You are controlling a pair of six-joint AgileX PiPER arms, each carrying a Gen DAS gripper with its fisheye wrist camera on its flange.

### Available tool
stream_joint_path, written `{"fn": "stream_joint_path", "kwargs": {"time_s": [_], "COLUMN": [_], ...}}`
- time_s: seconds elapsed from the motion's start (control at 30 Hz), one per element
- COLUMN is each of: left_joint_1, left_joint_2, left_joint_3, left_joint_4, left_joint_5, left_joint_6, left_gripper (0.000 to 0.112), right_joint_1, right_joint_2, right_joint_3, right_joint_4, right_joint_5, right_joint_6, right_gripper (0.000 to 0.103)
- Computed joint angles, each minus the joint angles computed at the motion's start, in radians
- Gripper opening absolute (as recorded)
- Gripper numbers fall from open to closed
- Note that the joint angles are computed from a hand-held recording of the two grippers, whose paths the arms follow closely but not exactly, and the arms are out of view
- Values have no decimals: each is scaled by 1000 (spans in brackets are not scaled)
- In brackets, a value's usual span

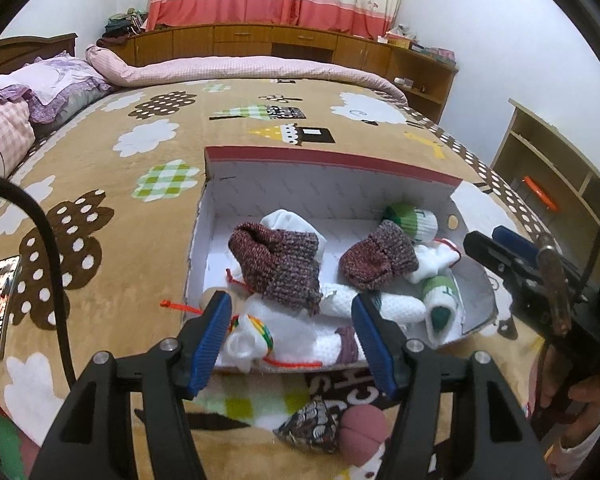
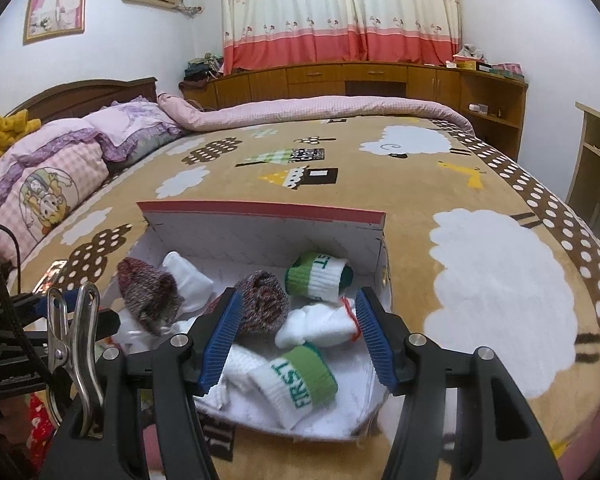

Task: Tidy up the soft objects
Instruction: 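Withdraw both grippers from the box toward the patterned pouch and pink ball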

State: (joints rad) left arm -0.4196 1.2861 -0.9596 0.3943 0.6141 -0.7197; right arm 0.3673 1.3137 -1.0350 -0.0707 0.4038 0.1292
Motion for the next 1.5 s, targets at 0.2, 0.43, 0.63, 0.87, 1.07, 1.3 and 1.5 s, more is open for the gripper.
{"fn": "stream_joint_path", "kwargs": {"time_s": [0.2, 0.43, 0.63, 0.87, 1.07, 1.3, 1.5], "left_joint_1": [-28, -54, -90, -123, -135, -160, -142], "left_joint_2": [-54, -116, -171, -204, -229, -253, -264], "left_joint_3": [34, 72, 123, 170, 212, 265, 304], "left_joint_4": [21, 34, 63, 77, 80, 104, 77], "left_joint_5": [26, 59, 85, 101, 109, 116, 90], "left_joint_6": [-38, -82, -130, -170, -192, -234, -210], "left_gripper": [66, 66, 66, 66, 66, 66, 66], "right_joint_1": [31, 66, 91, 108, 127, 192, 260], "right_joint_2": [-72, -145, -202, -255, -289, -311, -316], "right_joint_3": [44, 102, 160, 230, 277, 319, 357], "right_joint_4": [-37, -61, -93, -121, -123, -198, -284], "right_joint_5": [27, 46, 58, 79, 91, 102, 116], "right_joint_6": [55, 112, 172, 239, 271, 375, 506], "right_gripper": [60, 60, 60, 60, 60, 60, 60]}}
